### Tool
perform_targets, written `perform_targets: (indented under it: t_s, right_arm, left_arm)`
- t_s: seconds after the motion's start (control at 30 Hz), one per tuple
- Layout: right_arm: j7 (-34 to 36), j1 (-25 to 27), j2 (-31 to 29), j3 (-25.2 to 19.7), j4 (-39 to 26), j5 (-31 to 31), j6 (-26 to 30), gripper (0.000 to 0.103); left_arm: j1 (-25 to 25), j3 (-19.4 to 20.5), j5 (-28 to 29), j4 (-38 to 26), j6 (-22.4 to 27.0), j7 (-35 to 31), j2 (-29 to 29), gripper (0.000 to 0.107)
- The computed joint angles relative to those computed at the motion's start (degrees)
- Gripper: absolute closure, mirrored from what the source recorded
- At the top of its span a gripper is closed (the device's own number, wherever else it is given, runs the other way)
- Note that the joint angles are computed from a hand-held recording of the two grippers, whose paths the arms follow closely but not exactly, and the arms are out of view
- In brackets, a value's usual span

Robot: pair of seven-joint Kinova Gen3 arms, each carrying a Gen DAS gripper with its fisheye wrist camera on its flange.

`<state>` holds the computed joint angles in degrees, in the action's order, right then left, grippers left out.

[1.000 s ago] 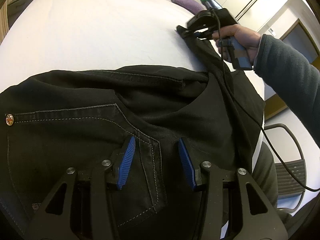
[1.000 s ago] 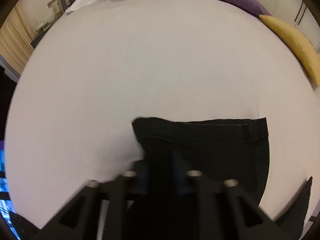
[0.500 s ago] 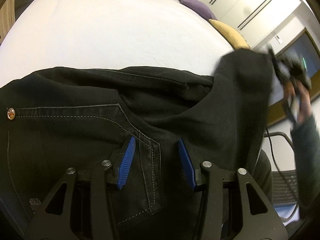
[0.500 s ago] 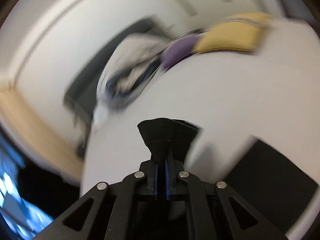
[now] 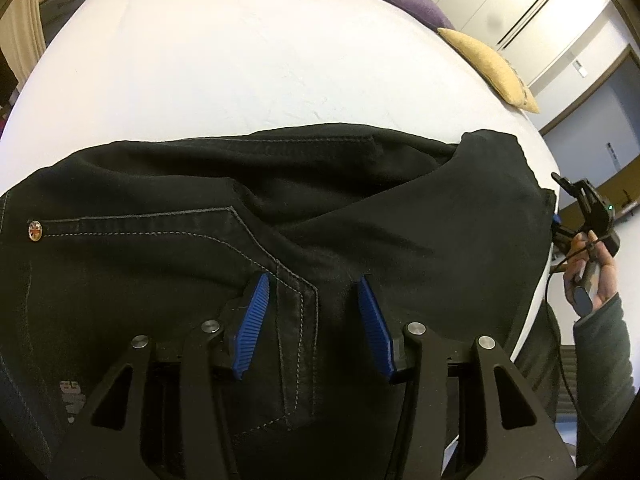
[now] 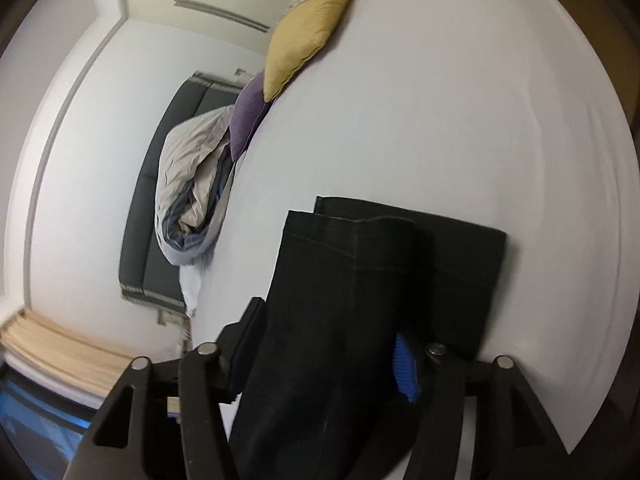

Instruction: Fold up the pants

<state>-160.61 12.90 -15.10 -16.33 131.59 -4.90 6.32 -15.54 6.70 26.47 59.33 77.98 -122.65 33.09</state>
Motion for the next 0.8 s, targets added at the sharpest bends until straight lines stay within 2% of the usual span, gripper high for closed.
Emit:
perform_targets:
  t_s: [0.03,0.07,0.1,0.2,0.3,0.43,0.63,0.8]
  right_arm:
    - [1.1,-1.7,0.5,1.6,-0.3,-0.1,0.7,0.079]
    - [1.3,-2.3,1.9,3.4,-1.6,-0.3,0.5,0.091]
    - [0.6,-2.5,2.5,4.1,-1.8,-0.8,1.1,0.096]
    - [-2.7,1.6,0.6,1.4,1.0,-0.5,-0.5,0.099]
    - [-4.1,5.3,-2.0,-1.3,2.8,-0.7,-0.9,0.099]
    - [-3.9,6.8,-2.7,-2.5,2.8,-0.6,-0.4,0.099]
    - [-5.9,10.5,-4.7,-5.9,4.5,-2.5,-1.7,0.099]
    - [-5.8,11.9,-3.9,-7.8,7.9,-4.7,-5.5,0.1]
  left_arm:
    - [0.1,-0.1,-0.1,-0.1,0.1,0.2,-0.1,0.061]
    - [0.2,-0.2,-0.2,0.0,0.0,0.3,-0.2,0.061]
    - [0.1,-0.2,-0.2,-0.1,0.1,0.4,-0.2,0.061]
    - [0.0,-0.2,0.0,-0.5,0.6,1.2,-0.1,0.056]
    - [-0.1,0.1,0.5,-0.6,1.0,1.4,-0.3,0.046]
    - [0.3,0.0,0.6,0.7,-0.5,1.0,-1.0,0.036]
    - [-0.8,0.3,2.5,1.4,-1.0,1.2,-1.0,0.033]
    - [-1.4,0.4,3.2,2.7,-2.1,-0.7,-1.2,0.033]
